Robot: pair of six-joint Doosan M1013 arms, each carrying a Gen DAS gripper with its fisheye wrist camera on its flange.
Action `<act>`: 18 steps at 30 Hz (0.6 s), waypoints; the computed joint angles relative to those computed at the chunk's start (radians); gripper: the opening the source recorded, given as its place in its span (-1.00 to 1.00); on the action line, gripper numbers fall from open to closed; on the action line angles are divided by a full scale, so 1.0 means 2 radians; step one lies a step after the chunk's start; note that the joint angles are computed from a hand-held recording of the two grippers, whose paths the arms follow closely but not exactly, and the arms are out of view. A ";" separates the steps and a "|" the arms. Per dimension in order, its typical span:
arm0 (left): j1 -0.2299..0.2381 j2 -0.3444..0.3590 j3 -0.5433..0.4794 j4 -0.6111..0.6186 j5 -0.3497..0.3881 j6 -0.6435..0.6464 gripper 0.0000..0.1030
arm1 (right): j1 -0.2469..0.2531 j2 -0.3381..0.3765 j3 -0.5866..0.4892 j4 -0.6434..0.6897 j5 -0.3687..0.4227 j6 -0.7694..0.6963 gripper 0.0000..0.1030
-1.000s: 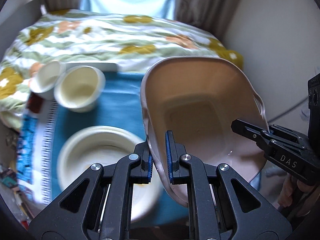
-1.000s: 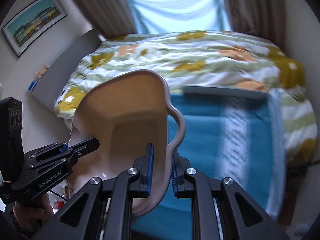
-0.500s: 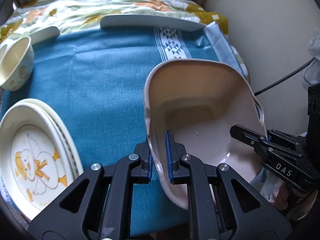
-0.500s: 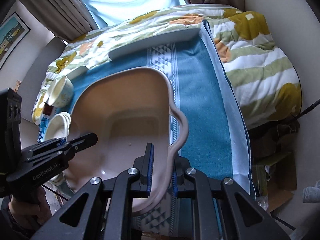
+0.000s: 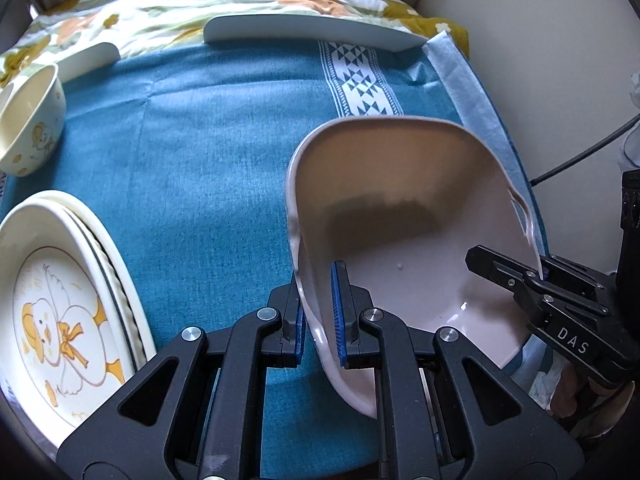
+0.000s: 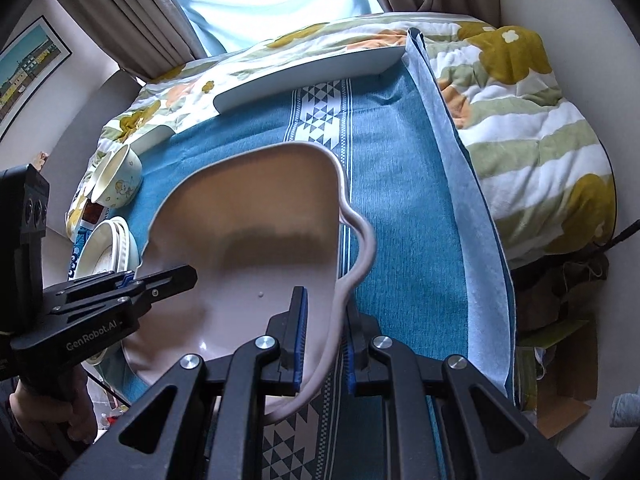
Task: Organize plates and bowls
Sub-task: 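Carry the pinkish-beige bowl with both grippers beside the plate stack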
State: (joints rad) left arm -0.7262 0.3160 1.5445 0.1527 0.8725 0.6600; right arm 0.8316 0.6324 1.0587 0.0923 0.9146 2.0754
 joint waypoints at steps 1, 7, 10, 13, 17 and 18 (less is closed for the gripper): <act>0.000 0.000 0.000 0.000 0.001 0.000 -0.81 | 0.000 0.000 0.000 0.003 0.001 -0.001 -0.72; -0.001 0.003 -0.002 0.009 0.004 0.000 -0.80 | -0.001 -0.002 0.004 0.008 0.000 -0.011 -0.72; -0.002 0.005 -0.005 0.009 0.008 0.005 -0.73 | -0.002 -0.001 0.003 0.008 0.003 -0.015 -0.72; -0.004 0.009 -0.010 0.015 0.018 0.002 -0.04 | -0.001 -0.001 0.005 0.004 0.003 -0.013 -0.42; -0.009 0.005 -0.009 0.040 0.013 -0.015 0.47 | -0.002 -0.007 0.014 0.012 -0.011 -0.019 0.06; -0.008 0.004 -0.009 0.040 0.013 -0.015 0.47 | -0.002 -0.008 0.015 0.010 -0.011 -0.022 0.07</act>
